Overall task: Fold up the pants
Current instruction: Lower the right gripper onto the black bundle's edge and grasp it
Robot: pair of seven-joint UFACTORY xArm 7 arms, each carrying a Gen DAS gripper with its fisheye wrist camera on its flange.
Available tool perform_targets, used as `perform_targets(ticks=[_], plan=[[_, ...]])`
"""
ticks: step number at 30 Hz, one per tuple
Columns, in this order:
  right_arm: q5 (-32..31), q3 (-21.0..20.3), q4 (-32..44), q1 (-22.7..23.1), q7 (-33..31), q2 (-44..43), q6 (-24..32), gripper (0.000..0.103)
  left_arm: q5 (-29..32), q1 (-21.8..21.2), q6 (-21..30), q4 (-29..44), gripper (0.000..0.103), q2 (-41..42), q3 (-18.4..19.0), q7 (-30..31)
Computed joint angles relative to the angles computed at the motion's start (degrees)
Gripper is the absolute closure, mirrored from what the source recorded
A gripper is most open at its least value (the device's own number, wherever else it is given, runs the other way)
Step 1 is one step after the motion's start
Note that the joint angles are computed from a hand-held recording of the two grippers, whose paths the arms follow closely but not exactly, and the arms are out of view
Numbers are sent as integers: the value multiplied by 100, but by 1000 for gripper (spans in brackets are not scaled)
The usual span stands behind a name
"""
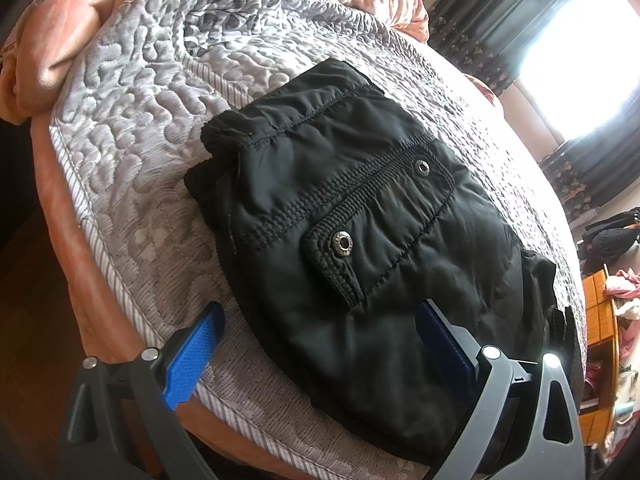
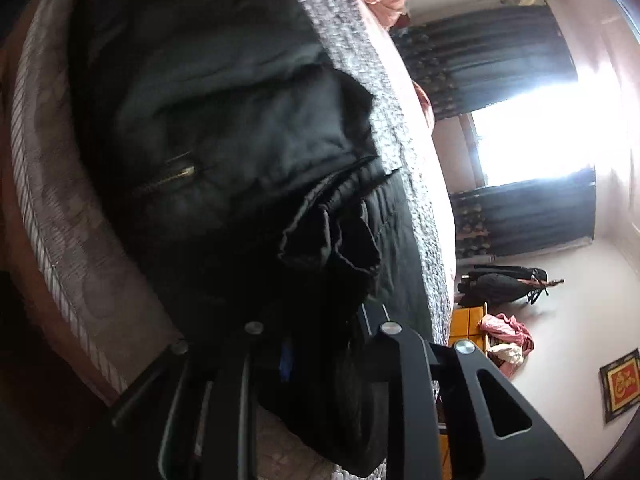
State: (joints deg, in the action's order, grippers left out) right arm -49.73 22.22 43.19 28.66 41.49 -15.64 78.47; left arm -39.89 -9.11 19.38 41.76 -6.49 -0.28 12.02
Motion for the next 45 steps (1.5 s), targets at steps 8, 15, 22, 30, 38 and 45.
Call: perform_targets(ticks=[8, 15, 22, 30, 38, 45], plan=[[105, -64, -191, 61, -47, -197, -326, 60, -35, 23, 38, 34, 6, 31, 14, 32], [375, 227, -176, 88, -317, -1025, -634, 21, -134, 43, 61, 54, 6, 44, 14, 134], [599, 336, -237, -285, -256, -1157, -666, 33, -153, 68, 94, 32, 6, 16, 21, 220], [984, -79, -531, -505, -409, -1075, -1464, 82, -113, 80, 104, 67, 6, 50, 13, 157], [1194, 16, -640, -694, -528, -1549, -1754, 89, -145, 104, 128, 110, 6, 88, 6, 205], [1176, 100, -734, -950, -497, -1475, -1905, 57, -381, 101, 175, 75, 6, 47, 36, 396]])
